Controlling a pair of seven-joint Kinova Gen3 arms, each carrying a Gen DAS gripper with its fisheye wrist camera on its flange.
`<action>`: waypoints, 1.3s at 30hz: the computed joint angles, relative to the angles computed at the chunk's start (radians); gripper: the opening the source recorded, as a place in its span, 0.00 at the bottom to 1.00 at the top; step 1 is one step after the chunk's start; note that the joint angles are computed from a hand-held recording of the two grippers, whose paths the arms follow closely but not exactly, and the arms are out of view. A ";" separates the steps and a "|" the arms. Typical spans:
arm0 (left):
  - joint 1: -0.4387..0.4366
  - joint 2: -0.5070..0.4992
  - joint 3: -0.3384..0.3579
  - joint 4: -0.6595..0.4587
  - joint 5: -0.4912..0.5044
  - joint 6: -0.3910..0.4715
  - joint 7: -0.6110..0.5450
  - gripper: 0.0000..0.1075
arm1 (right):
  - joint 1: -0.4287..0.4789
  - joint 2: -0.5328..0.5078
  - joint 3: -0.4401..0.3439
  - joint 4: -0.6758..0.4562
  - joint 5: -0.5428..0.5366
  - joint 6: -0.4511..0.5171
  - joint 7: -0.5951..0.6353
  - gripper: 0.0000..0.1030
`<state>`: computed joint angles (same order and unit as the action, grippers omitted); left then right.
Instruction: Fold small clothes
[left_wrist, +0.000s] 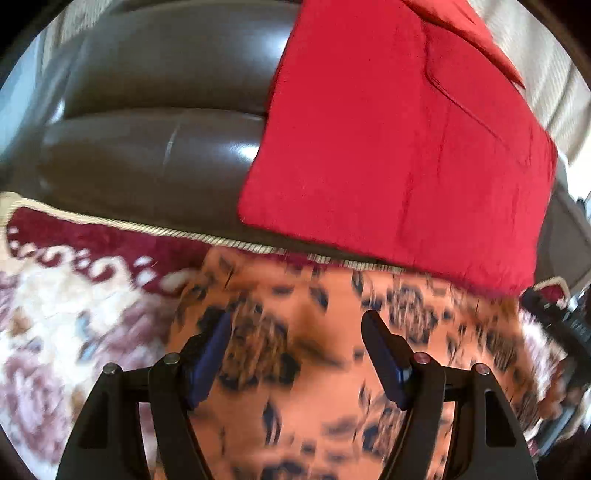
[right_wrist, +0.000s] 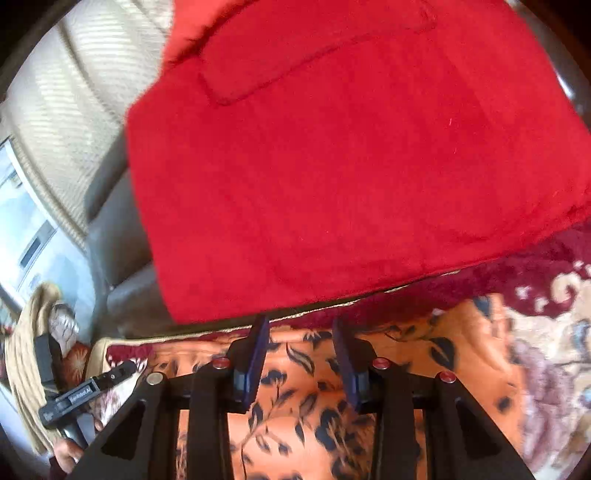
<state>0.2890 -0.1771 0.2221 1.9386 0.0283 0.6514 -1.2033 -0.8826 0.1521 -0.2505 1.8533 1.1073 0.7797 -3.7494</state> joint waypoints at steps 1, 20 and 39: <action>0.015 -0.022 0.011 0.020 -0.028 -0.001 0.041 0.68 | -0.015 -0.019 -0.016 0.010 -0.018 0.027 0.021 0.37; -0.047 -0.153 0.359 0.172 -0.460 0.132 0.566 0.72 | -0.224 0.010 -0.135 -0.044 -0.198 0.426 -0.016 0.57; -0.104 -0.206 0.416 0.213 -0.583 0.092 0.645 0.72 | -0.114 0.120 0.035 -0.171 -0.330 0.344 0.257 0.57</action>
